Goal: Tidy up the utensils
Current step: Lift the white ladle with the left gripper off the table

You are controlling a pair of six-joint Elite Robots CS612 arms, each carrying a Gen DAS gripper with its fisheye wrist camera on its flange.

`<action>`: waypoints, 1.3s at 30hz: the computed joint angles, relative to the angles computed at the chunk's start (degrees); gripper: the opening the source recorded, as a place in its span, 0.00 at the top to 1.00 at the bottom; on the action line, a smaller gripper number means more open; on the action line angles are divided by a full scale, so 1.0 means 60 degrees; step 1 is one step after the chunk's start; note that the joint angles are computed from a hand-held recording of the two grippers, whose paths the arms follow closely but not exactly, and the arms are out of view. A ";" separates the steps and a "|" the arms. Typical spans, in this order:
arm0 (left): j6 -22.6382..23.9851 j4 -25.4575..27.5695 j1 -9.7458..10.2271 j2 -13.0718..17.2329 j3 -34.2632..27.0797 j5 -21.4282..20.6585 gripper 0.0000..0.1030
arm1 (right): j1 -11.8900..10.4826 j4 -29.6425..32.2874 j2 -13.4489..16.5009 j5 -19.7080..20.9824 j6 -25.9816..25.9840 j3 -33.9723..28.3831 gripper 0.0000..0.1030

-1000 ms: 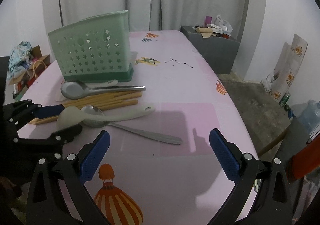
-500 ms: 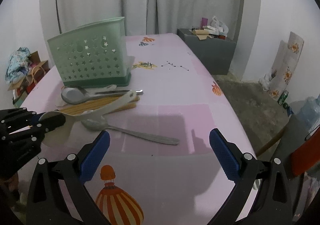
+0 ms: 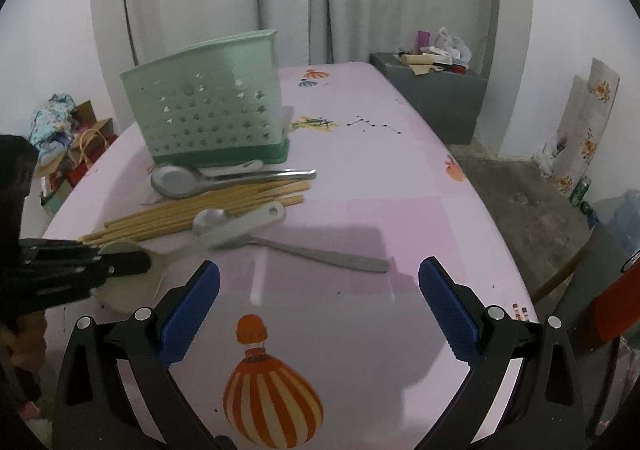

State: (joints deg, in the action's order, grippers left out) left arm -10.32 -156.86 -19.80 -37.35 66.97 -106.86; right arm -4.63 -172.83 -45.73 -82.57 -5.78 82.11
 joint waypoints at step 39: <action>-0.4659 -0.1260 0.0010 -0.0077 0.0693 0.0285 0.96 | -0.0043 -0.0545 -0.0141 0.0026 0.0122 0.0285 0.06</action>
State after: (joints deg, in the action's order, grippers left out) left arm -38.28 -164.42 -19.73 -37.81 71.12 -105.16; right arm -4.88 -176.10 -46.58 -82.42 -5.05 83.82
